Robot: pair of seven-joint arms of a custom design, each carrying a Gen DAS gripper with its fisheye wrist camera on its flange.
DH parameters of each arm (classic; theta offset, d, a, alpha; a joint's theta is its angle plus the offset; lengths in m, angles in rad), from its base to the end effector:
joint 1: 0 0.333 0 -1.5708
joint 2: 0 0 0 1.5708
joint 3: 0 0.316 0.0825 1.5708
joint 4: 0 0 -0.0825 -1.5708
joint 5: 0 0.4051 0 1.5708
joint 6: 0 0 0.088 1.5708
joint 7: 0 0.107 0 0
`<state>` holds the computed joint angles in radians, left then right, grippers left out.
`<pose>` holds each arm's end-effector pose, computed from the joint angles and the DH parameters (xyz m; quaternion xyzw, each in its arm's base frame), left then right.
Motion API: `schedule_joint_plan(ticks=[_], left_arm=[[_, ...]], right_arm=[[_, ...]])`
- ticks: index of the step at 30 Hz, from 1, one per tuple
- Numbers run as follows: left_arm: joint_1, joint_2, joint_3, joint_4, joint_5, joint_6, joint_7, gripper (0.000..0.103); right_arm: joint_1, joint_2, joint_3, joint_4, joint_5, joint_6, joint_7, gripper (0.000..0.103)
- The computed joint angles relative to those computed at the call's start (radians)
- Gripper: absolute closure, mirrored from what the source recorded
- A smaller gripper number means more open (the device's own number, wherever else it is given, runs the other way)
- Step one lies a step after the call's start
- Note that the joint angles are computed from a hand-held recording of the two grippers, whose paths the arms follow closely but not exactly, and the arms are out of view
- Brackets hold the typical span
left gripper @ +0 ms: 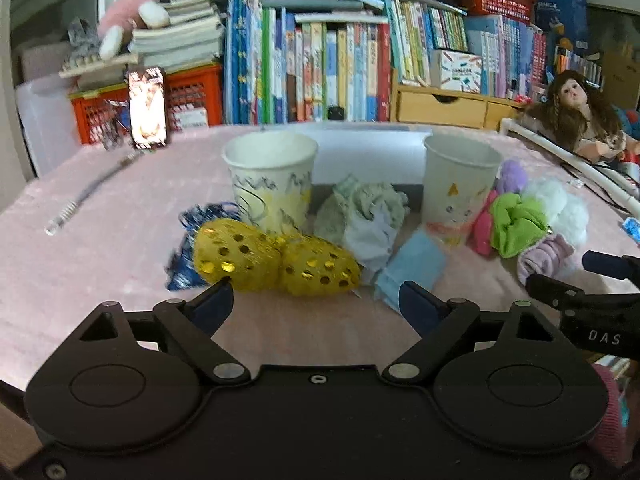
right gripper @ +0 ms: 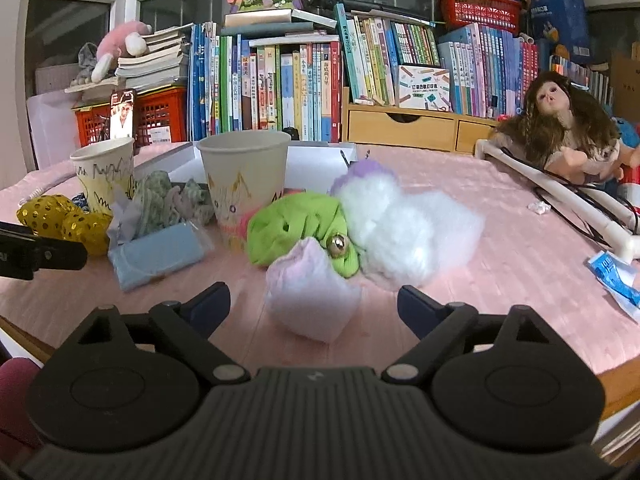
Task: Organize soft objects
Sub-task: 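Move left tool to the yellow sequined bow while right tool moves to the pink-white sock, then close left tool on the yellow bow while right tool grasps the sock, lift both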
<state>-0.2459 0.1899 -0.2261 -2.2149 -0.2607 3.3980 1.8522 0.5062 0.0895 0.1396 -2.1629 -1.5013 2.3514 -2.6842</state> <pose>0.5574 -0.2463 0.3975 -0.4721 0.7431 -0.3948 0.2628 0.4747 0.3393 0.3619 -0.5218 0.6876 -0.4082 0.2972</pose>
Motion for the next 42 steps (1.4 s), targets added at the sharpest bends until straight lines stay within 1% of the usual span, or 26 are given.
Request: schedule_joint_plan(ticks=[1, 2, 4, 5, 6, 9, 11, 15, 18, 19, 20, 21, 22, 23, 25, 27, 28, 30, 31, 33, 34, 35, 36, 38, 40, 42], left_arm=[[-0.051, 0.001, 0.046, -0.001, -0.039, 0.014, 0.031, 0.010], [-0.121, 0.006, 0.106, 0.005, -0.106, 0.027, 0.081, 0.008], [-0.230, 0.019, 0.198, 0.028, -0.241, 0.024, 0.183, 0.008], [-0.275, 0.027, 0.238, 0.043, -0.305, 0.015, 0.227, 0.008], [-0.285, 0.032, 0.246, 0.052, -0.335, 0.011, 0.244, 0.008], [-0.277, 0.047, 0.241, 0.072, -0.382, 0.010, 0.260, 0.007], [-0.224, 0.058, 0.194, 0.077, -0.361, 0.027, 0.240, 0.005], [-0.218, 0.092, 0.187, 0.107, -0.399, 0.049, 0.243, 0.005], [-0.128, 0.113, 0.103, 0.119, -0.331, 0.048, 0.179, 0.004], [-0.124, 0.120, 0.099, 0.124, -0.320, 0.047, 0.168, 0.004], [-0.146, 0.127, 0.118, 0.131, -0.329, 0.046, 0.172, 0.003], [-0.183, 0.136, 0.152, 0.138, -0.351, 0.049, 0.185, 0.003], [-0.196, 0.144, 0.163, 0.145, -0.360, 0.051, 0.189, 0.003], [-0.184, 0.147, 0.153, 0.149, -0.352, 0.047, 0.181, 0.005], [-0.137, 0.148, 0.109, 0.145, -0.319, 0.052, 0.143, 0.011], [-0.079, 0.144, 0.058, 0.134, -0.273, 0.062, 0.090, 0.022], [-0.058, 0.141, 0.042, 0.127, -0.252, 0.066, 0.068, 0.025], [-0.023, 0.132, 0.012, 0.108, -0.207, 0.084, 0.024, 0.036], [-0.012, 0.126, 0.004, 0.099, -0.186, 0.092, 0.008, 0.039], [0.017, 0.115, -0.020, 0.077, -0.130, 0.121, -0.028, 0.052], [0.018, 0.108, -0.019, 0.068, -0.111, 0.132, -0.041, 0.057], [-0.016, 0.101, 0.009, 0.066, -0.142, 0.143, -0.017, 0.077], [-0.028, 0.097, 0.020, 0.064, -0.152, 0.148, -0.008, 0.083], [0.007, 0.086, -0.002, 0.056, -0.103, 0.128, -0.059, 0.081], [-0.023, 0.079, 0.026, 0.059, -0.146, 0.104, -0.037, 0.081], [-0.034, 0.074, 0.039, 0.054, -0.161, 0.094, -0.032, 0.082]], right_arm=[[-0.001, 0.003, -0.001, 0.003, 0.001, 0.002, -0.005, 0.010], [-0.002, 0.005, -0.002, 0.006, 0.001, 0.004, -0.009, 0.012], [-0.002, 0.009, -0.004, 0.011, -0.003, 0.007, -0.010, 0.014], [-0.001, 0.011, -0.004, 0.012, -0.002, 0.006, -0.012, 0.016], [-0.001, 0.014, -0.004, 0.015, -0.001, 0.003, -0.014, 0.018], [0.002, 0.017, -0.006, 0.018, 0.002, -0.003, -0.014, 0.021], [0.002, 0.019, -0.007, 0.020, 0.012, -0.007, -0.017, 0.023], [-0.001, 0.024, -0.012, 0.024, 0.021, 0.004, -0.017, 0.029], [0.000, 0.034, -0.014, 0.032, 0.021, 0.007, -0.024, 0.031], [0.000, 0.037, -0.015, 0.035, 0.020, 0.011, -0.027, 0.031], [0.000, 0.041, -0.016, 0.038, 0.019, 0.014, -0.029, 0.032], [0.001, 0.044, -0.017, 0.042, 0.021, 0.016, -0.033, 0.034], [0.002, 0.048, -0.018, 0.045, 0.025, 0.014, -0.039, 0.036], [0.004, 0.051, -0.019, 0.048, 0.027, 0.011, -0.043, 0.040], [0.004, 0.054, -0.022, 0.051, 0.032, 0.018, -0.046, 0.043], [0.006, 0.054, -0.024, 0.050, 0.029, 0.021, -0.042, 0.045], [0.007, 0.053, -0.024, 0.050, 0.027, 0.020, -0.042, 0.045], [0.009, 0.053, -0.023, 0.050, 0.029, 0.013, -0.045, 0.048], [0.010, 0.051, -0.023, 0.049, 0.028, 0.012, -0.044, 0.048], [0.010, 0.045, -0.023, 0.046, 0.027, 0.016, -0.044, 0.049], [0.010, 0.041, -0.022, 0.044, 0.025, 0.017, -0.041, 0.049], [0.011, 0.036, -0.021, 0.040, 0.023, 0.016, -0.039, 0.050], [0.011, 0.032, -0.019, 0.038, 0.019, 0.013, -0.037, 0.050], [0.012, 0.024, -0.016, 0.034, 0.012, 0.005, -0.031, 0.050], [0.012, 0.015, -0.012, 0.028, 0.003, -0.002, -0.022, 0.050], [0.011, 0.008, -0.009, 0.023, -0.002, -0.007, -0.016, 0.050]])
